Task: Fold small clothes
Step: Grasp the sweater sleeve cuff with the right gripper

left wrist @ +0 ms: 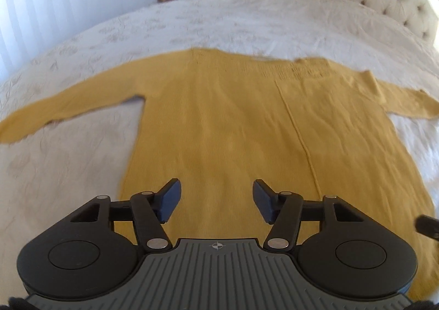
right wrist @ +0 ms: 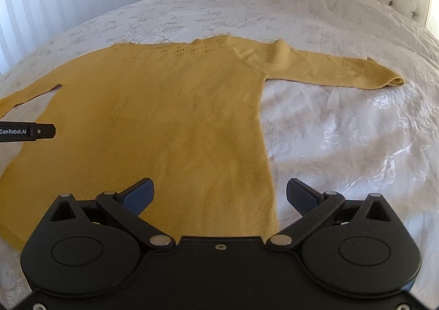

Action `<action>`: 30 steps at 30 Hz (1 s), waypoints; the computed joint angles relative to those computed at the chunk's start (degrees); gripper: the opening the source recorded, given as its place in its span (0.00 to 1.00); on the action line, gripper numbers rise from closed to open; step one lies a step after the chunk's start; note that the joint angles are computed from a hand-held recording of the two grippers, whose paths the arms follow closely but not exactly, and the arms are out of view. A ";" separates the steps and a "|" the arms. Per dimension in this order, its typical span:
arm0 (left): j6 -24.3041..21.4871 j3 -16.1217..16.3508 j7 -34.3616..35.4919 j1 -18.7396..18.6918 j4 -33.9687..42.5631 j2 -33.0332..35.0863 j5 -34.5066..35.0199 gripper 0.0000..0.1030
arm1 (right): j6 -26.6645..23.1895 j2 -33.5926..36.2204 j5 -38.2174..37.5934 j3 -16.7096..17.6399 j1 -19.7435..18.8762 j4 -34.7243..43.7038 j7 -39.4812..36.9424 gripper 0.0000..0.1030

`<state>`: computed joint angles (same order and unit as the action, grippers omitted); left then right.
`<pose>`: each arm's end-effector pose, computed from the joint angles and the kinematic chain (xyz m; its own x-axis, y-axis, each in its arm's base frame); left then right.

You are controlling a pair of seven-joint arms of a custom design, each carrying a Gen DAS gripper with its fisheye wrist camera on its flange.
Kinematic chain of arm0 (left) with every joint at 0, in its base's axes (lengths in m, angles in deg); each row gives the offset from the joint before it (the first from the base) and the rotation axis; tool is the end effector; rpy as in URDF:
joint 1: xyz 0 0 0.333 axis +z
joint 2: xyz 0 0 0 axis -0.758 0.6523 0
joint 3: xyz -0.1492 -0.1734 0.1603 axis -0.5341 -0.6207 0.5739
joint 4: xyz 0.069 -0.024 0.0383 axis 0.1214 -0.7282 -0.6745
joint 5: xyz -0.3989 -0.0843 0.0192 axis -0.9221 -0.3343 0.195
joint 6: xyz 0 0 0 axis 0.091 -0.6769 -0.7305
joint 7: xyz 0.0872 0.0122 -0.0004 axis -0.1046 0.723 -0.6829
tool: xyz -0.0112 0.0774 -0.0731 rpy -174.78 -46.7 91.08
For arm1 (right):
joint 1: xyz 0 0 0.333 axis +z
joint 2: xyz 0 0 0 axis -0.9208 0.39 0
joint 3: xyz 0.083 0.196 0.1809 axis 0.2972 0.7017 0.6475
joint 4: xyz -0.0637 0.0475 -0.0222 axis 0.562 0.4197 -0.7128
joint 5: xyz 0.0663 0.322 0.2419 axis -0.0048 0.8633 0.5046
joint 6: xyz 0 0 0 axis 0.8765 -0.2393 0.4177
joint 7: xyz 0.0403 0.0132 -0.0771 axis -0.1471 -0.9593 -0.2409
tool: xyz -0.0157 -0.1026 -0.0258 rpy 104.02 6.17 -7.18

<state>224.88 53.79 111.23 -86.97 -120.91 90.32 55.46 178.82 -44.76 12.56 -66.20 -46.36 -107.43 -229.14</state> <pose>0.5628 -0.4818 0.3261 -0.2026 -0.9770 -0.0671 -0.6916 0.1912 -0.6965 0.4908 0.2652 0.3086 -0.1575 -0.9833 -0.0910 -0.7112 0.1769 -0.6804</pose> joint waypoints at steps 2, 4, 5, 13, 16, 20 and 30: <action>-0.88 0.52 1.60 0.01 5.64 4.17 -0.07 0.55 | 0.95 0.45 -0.94 -1.17 -1.21 0.65 -0.89 0.99; -1.11 1.32 3.40 -0.06 10.52 7.89 -0.59 0.55 | 2.56 1.39 -3.01 -2.76 -2.84 1.83 -0.47 0.99; -1.50 1.79 4.36 -0.20 12.99 9.73 -0.99 0.55 | 2.71 1.98 -2.81 -3.46 -3.74 2.58 -1.21 0.98; -0.10 2.99 11.93 1.27 22.89 18.46 -7.93 0.56 | -1.14 8.88 9.28 -9.07 -9.30 10.76 -7.87 0.64; 4.21 4.74 11.71 1.07 19.80 17.45 -8.36 0.56 | -2.14 11.42 9.31 -11.84 -9.39 13.69 -4.40 0.65; 7.76 5.53 12.59 1.33 18.61 17.34 -9.52 0.57 | 0.69 15.92 11.94 -14.61 -10.25 17.33 2.07 0.68; 13.41 5.94 14.01 3.15 16.49 16.65 -17.17 0.57 | 11.90 22.91 19.08 -23.36 -5.16 20.68 10.68 0.10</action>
<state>238.29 59.73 125.24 -83.82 -104.42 106.98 38.29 190.72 -21.85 31.64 -89.56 -51.52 -86.76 -218.46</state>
